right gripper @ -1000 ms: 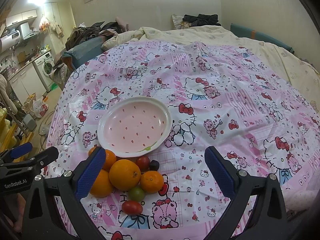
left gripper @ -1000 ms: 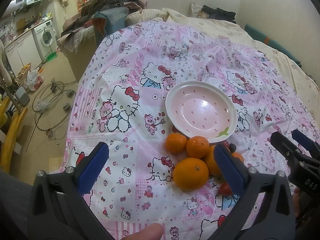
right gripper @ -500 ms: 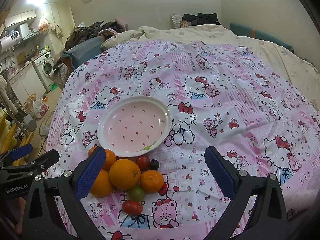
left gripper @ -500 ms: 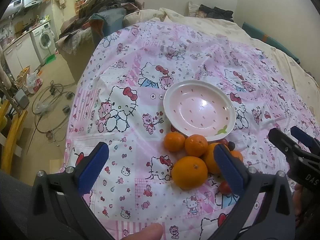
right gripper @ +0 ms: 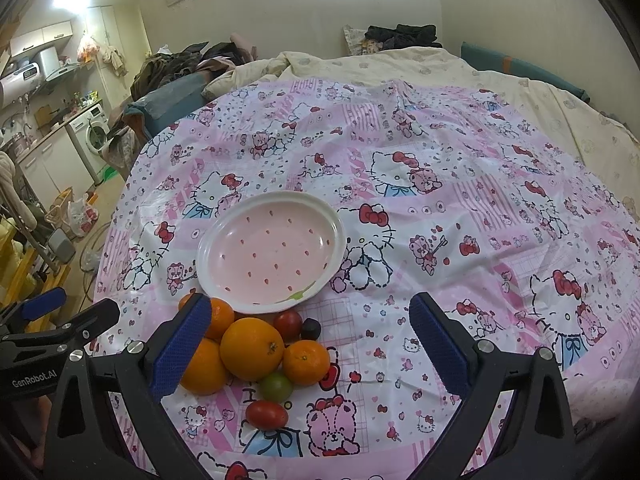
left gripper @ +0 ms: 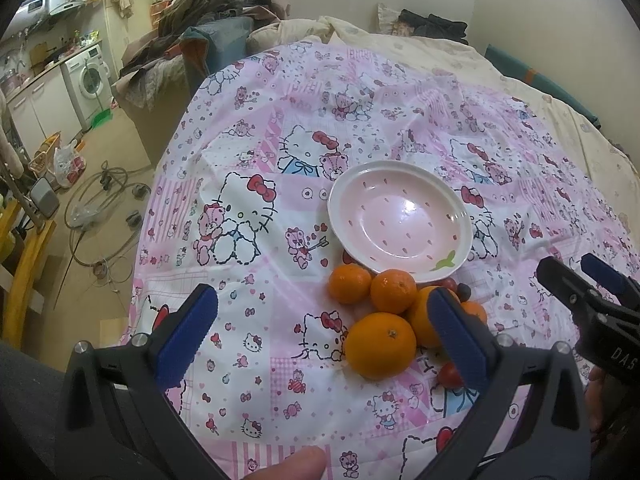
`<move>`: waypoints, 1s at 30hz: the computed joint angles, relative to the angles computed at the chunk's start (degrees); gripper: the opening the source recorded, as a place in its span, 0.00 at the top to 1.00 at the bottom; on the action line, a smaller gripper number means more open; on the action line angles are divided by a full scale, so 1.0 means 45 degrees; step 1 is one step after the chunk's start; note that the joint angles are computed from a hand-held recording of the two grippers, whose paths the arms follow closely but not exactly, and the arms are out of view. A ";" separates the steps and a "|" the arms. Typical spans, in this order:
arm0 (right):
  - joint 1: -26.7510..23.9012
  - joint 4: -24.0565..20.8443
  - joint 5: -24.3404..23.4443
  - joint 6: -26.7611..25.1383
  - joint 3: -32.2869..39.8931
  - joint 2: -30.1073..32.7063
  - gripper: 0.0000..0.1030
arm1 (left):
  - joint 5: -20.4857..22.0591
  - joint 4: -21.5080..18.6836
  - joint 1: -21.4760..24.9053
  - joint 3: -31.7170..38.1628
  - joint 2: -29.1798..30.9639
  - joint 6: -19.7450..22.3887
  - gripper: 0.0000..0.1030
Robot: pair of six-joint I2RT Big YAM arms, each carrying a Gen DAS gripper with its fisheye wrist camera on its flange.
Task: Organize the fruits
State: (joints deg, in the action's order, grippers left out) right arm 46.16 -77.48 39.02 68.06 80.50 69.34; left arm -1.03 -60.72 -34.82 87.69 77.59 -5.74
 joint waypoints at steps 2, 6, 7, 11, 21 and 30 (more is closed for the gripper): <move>0.0001 -0.0013 -0.0020 0.0036 -0.0002 -0.0001 0.02 | 0.0004 0.0019 0.0006 -0.0009 -0.0007 0.0000 0.00; 0.0031 -0.0110 -0.0027 0.0187 0.0077 0.0043 0.02 | 0.0014 0.0000 0.0008 0.0004 0.0002 -0.0001 0.00; 0.0030 -0.0120 -0.0023 0.0192 0.0092 0.0048 0.02 | 0.0014 0.0000 0.0008 0.0004 0.0002 -0.0001 0.00; 0.0004 -0.0122 -0.0028 0.0146 0.0088 0.0018 0.02 | 0.0009 0.0015 0.0006 -0.0011 -0.0007 -0.0001 0.00; -0.0036 -0.0128 -0.0035 0.0117 0.0074 -0.0030 0.02 | -0.0005 -0.0055 0.0002 0.0033 0.0014 -0.0029 0.00; -0.0092 -0.0005 -0.0247 0.0113 0.0011 -0.0038 0.02 | -0.0049 -0.0532 0.0067 0.0197 0.0206 -0.0161 0.00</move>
State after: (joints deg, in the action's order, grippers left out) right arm 45.74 -77.50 37.91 68.57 80.55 69.17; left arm -1.25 -63.11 -34.52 88.57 78.51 -6.47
